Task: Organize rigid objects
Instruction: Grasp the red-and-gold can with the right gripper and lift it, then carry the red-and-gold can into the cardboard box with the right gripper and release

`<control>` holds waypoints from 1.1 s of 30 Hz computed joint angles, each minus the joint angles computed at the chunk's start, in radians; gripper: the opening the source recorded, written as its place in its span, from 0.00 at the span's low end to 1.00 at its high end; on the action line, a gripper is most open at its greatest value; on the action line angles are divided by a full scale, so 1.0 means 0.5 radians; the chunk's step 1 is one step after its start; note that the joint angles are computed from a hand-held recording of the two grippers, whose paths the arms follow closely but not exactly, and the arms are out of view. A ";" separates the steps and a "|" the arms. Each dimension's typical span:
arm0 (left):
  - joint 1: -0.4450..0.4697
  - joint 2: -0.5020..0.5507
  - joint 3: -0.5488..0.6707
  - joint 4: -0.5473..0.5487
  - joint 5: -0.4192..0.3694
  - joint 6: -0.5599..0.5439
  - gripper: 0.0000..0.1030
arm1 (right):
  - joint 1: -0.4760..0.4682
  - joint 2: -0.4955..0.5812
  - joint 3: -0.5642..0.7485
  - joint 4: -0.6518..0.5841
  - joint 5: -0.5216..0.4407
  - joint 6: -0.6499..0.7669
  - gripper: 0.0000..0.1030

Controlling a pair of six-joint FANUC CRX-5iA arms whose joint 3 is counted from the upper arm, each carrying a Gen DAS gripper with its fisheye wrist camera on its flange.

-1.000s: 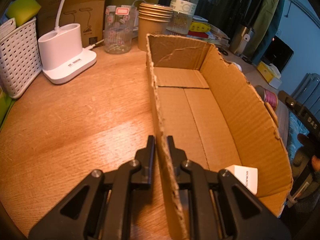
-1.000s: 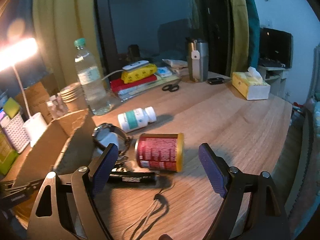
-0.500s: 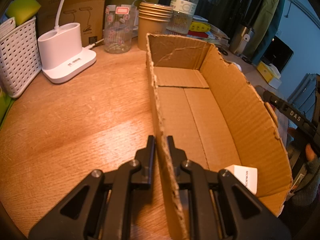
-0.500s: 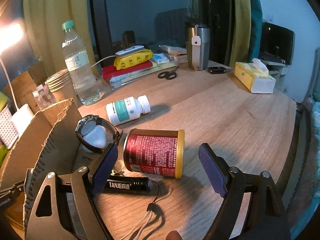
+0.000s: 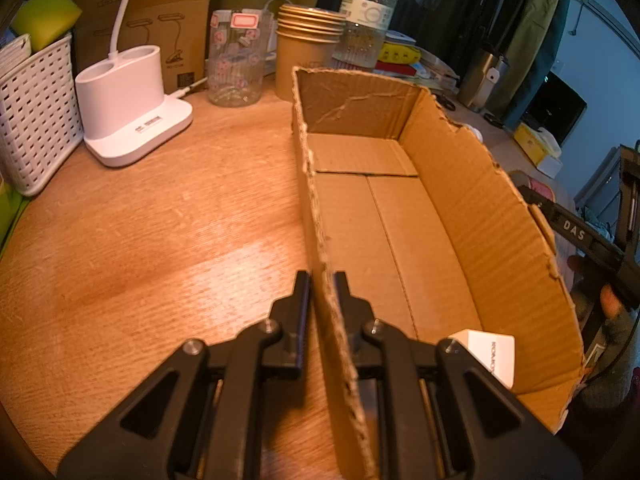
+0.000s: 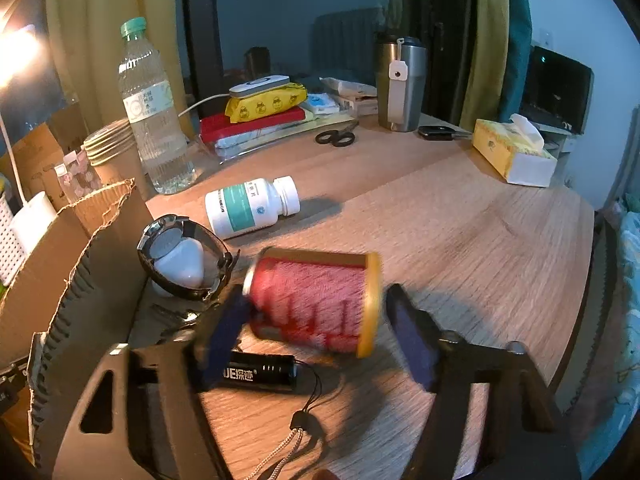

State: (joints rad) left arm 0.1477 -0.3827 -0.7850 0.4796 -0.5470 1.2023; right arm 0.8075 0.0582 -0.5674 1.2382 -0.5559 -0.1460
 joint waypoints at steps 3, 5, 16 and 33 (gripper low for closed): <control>0.001 0.002 0.000 0.002 0.001 -0.003 0.12 | -0.010 -0.010 -0.012 0.022 0.024 -0.011 0.67; 0.001 0.001 0.000 0.003 0.001 -0.003 0.12 | -0.016 -0.015 -0.022 0.063 0.021 -0.050 0.66; 0.003 0.003 0.000 0.006 0.001 -0.007 0.12 | -0.035 -0.132 -0.108 0.290 0.054 -0.237 0.66; 0.005 0.003 -0.001 0.012 -0.001 -0.015 0.12 | 0.079 -0.326 -0.166 0.710 0.226 -0.368 0.66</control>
